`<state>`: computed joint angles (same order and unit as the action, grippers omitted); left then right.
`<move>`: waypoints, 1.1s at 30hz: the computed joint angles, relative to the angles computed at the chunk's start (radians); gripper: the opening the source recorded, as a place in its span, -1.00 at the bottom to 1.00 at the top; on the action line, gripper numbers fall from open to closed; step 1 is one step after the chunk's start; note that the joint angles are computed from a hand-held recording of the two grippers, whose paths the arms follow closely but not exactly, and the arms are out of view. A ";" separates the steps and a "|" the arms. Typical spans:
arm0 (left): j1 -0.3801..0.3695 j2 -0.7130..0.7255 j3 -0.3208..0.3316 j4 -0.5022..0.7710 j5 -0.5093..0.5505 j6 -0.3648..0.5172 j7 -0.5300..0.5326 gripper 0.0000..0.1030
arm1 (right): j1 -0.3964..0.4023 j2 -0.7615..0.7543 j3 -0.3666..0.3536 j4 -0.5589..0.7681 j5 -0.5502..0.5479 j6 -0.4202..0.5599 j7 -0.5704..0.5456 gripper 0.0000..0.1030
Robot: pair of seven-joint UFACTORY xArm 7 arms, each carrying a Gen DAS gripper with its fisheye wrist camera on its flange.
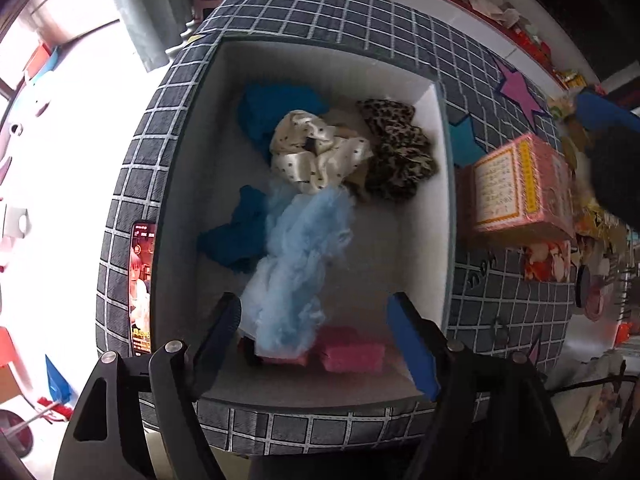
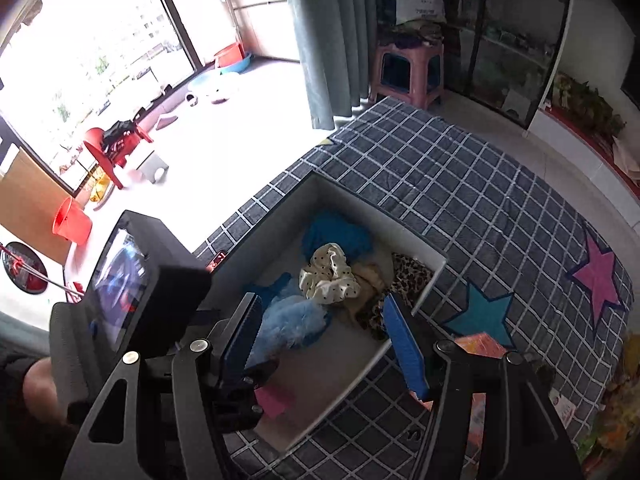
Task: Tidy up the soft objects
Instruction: 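Move the left tool to the pink foam sponge while the right tool reaches the dark knit cup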
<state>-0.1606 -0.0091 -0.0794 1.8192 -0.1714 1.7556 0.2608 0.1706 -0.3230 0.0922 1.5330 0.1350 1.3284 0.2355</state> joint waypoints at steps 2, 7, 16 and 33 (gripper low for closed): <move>-0.008 -0.023 -0.008 -0.020 0.008 -0.005 0.012 0.54 | -0.001 -0.056 0.004 -0.039 -0.016 0.001 -0.005 0.25; -0.030 -0.077 -0.017 -0.054 -0.009 0.012 0.065 0.54 | -0.014 -0.225 0.003 -0.153 -0.034 0.035 0.015 0.25; -0.104 -0.194 -0.060 -0.141 -0.140 0.103 0.155 0.57 | -0.083 -0.500 -0.104 -0.339 -0.082 0.214 -0.053 0.25; -0.364 -0.052 -0.427 -0.253 0.412 -0.375 -0.173 0.59 | -0.068 -0.402 -0.475 -0.526 -0.131 0.038 -0.938 0.25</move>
